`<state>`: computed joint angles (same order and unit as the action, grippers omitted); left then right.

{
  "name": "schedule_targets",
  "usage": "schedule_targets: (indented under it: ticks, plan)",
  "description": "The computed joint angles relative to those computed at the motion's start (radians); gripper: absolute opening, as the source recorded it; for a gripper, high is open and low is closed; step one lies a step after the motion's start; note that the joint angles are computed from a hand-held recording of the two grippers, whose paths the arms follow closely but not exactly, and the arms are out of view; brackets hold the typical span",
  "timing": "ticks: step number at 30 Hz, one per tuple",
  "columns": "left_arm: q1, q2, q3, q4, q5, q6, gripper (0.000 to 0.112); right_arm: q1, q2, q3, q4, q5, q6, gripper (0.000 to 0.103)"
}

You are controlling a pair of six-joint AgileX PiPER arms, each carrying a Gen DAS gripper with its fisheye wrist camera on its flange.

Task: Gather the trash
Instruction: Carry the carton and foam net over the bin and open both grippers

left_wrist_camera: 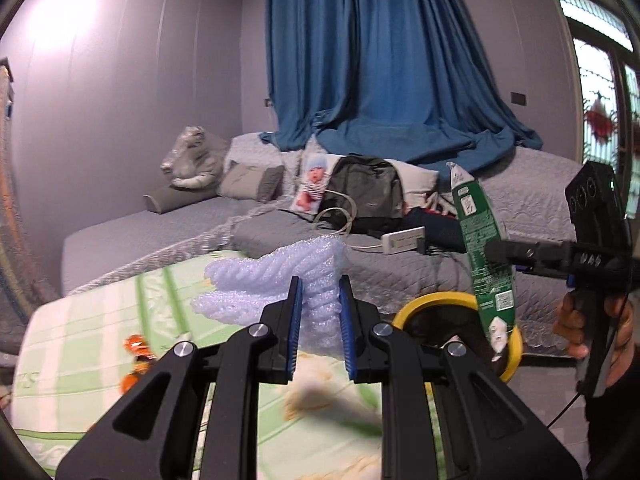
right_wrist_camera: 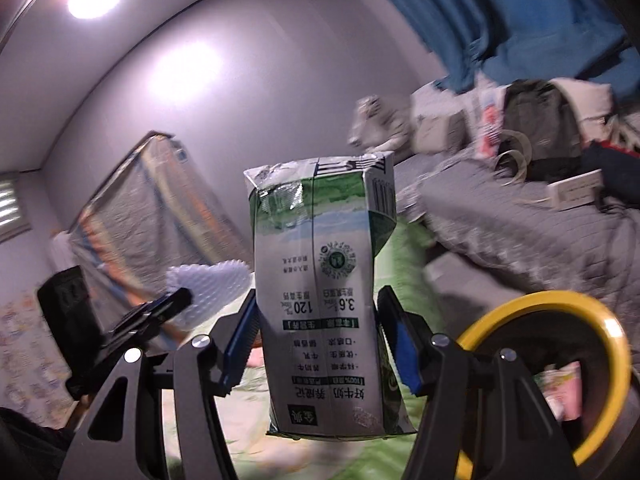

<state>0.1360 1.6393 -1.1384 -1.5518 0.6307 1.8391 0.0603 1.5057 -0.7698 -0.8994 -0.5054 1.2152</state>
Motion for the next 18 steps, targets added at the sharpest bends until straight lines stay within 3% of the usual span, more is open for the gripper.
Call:
schedule_targets:
  ticks: [2,11,13,15,18]
  plan:
    - [-0.049,0.026,-0.024,0.0,-0.011,-0.015,0.017,-0.015,-0.015,0.027,0.096,0.04,-0.095,0.056]
    - [-0.245,0.173,-0.146,0.028,-0.1,-0.059,0.017,-0.136,0.047,0.084,0.257,0.042,-0.242,0.056]
    - [-0.3,0.219,-0.181,0.009,-0.167,-0.043,0.017,-0.149,0.075,0.08,0.307,0.055,-0.286,0.056]
    - [-0.34,0.273,-0.244,0.076,-0.182,-0.13,0.017,-0.144,0.095,0.083,0.424,0.095,-0.38,0.056]
    - [-0.398,0.364,-0.355,0.232,-0.197,-0.325,0.017,-0.178,0.158,0.068,0.386,0.102,-0.307,0.056]
